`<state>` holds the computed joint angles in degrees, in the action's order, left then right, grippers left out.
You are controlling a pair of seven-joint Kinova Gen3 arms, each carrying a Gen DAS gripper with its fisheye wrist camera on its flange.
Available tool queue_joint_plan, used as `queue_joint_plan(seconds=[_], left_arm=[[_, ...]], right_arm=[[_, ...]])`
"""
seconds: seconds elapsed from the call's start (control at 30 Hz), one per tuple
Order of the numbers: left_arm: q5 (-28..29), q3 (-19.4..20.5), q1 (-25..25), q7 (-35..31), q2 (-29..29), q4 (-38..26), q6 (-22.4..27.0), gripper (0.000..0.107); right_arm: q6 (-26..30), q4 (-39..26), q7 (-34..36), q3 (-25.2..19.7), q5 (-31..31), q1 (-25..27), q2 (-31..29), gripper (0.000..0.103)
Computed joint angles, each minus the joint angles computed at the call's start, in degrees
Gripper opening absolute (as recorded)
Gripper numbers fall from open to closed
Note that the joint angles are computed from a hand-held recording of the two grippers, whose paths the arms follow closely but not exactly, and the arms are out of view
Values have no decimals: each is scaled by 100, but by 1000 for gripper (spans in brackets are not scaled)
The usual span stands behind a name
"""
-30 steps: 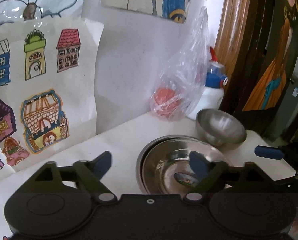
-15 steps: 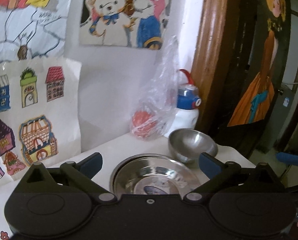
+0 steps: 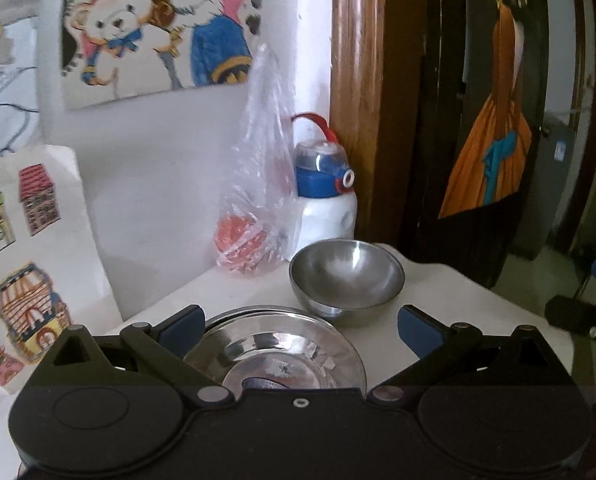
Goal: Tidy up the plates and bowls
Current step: 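Move both tools toward the small stainless steel bowl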
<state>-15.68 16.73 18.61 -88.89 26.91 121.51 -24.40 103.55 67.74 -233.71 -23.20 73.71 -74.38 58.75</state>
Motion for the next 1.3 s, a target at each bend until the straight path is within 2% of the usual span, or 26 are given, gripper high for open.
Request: queue_joint_plan(seconds=[0.3,0.53,0.73,1.03,1.2,1.3], left_arm=[[297,-14,104,-41,621,-1066,838,102],[587,-151,283,-241,1059,-1803,1251,102],[807,-141,364,-406,1355,-2393,1742,102],[1040,-148,456,-637,1647,-2864,2100,102],[1130,98,316,-765,1812,-3131,2401,102],[1208,180,276,-830,1891,-3252,2507,102]], right_arm=[[-1213,799,-799,598,-228,304,-231,103],[-2033,1158,-1055,1128,-276,401,-367,103],[-2526,1172,-1055,1555,-456,380,-351,103],[-3207,1095,-851,2132,-814,293,-319,103],[-3466,1073,-778,2480,-1040,184,-287,102],[-3724,1127,-787,2684,-1109,122,-289,97]])
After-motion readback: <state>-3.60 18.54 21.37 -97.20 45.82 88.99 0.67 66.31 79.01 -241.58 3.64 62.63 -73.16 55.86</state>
